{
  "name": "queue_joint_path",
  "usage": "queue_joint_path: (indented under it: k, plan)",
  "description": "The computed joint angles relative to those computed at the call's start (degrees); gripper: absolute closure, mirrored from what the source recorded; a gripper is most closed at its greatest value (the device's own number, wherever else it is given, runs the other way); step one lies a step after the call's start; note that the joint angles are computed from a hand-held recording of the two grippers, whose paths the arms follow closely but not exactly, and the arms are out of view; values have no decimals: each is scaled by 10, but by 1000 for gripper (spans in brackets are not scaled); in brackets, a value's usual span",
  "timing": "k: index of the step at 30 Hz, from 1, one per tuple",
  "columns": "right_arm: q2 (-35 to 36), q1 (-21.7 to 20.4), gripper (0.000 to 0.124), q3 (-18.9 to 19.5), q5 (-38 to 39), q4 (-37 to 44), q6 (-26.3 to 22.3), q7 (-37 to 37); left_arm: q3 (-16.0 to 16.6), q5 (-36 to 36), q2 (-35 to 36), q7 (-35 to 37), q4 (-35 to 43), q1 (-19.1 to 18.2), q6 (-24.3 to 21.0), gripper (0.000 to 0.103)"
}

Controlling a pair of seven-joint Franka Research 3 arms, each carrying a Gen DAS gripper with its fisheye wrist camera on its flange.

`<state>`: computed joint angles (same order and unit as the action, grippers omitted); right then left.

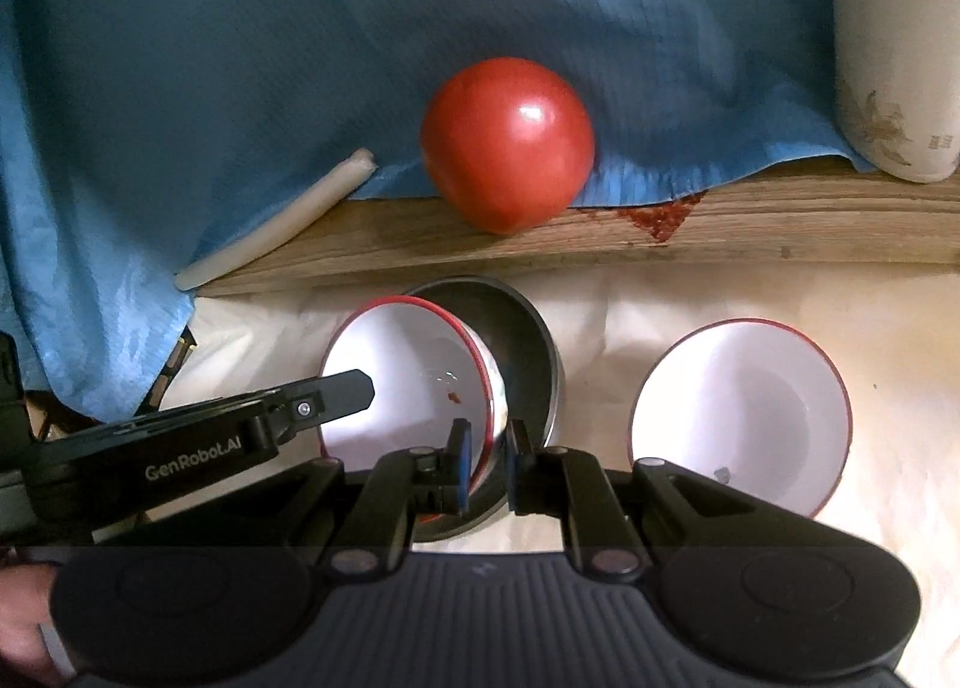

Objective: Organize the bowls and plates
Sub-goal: 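Lift the white bowl with both grippers and carry it over the steel bowl, then lower the white bowl with both grippers into the steel bowl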

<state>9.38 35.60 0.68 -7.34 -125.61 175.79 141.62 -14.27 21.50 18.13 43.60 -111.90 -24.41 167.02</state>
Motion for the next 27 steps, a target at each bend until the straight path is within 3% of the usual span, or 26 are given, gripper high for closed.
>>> queue_joint_path:
  k: [15,27]
  plan:
    - [23,-21,108,30,90,22,-8,-85,-15,-49,17,25,23,11,-58,98]
    - [27,14,107,-7,54,25,-5,-51,-15,-57,20,27,27,11,-66,98]
